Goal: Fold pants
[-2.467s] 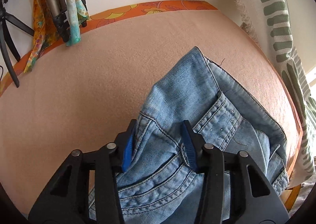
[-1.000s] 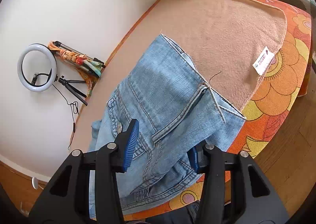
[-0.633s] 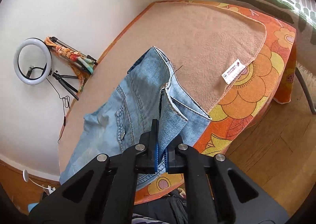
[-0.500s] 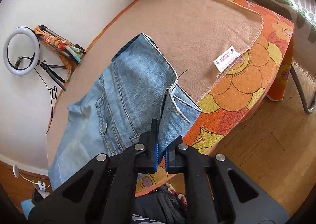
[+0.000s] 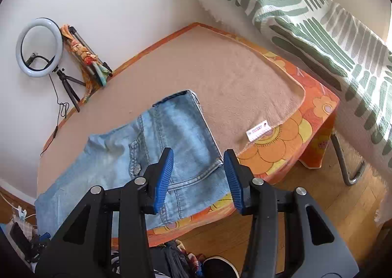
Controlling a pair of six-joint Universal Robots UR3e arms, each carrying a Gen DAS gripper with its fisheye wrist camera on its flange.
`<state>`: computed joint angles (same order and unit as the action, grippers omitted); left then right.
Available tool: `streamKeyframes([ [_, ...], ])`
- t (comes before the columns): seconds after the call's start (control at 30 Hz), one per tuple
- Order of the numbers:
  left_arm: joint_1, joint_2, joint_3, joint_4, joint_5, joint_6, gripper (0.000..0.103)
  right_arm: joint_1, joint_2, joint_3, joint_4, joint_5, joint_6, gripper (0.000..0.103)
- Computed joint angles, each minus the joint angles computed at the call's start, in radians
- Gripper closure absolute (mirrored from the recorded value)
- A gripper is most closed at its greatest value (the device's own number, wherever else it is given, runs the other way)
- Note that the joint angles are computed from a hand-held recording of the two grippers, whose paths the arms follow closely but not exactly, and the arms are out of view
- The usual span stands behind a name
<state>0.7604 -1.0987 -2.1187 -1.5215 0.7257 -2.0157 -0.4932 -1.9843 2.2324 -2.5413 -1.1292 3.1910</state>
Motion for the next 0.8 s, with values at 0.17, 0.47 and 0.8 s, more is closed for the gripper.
streamKeyframes([
  [0.17, -0.050, -0.046, -0.036, 0.209, -0.016, -0.150, 0.068, 0.291, 0.366, -0.305, -0.138, -0.090, 0.040, 0.045],
  [0.47, -0.271, -0.293, -0.097, 0.713, 0.046, -0.428, 0.068, 0.538, 0.969, -1.024, 0.062, -0.101, -0.017, 0.042],
  [0.8, -0.250, -0.294, -0.138, 0.725, 0.039, -0.416, 0.068, 0.625, 1.471, -1.833, 0.509, -0.060, -0.108, 0.030],
])
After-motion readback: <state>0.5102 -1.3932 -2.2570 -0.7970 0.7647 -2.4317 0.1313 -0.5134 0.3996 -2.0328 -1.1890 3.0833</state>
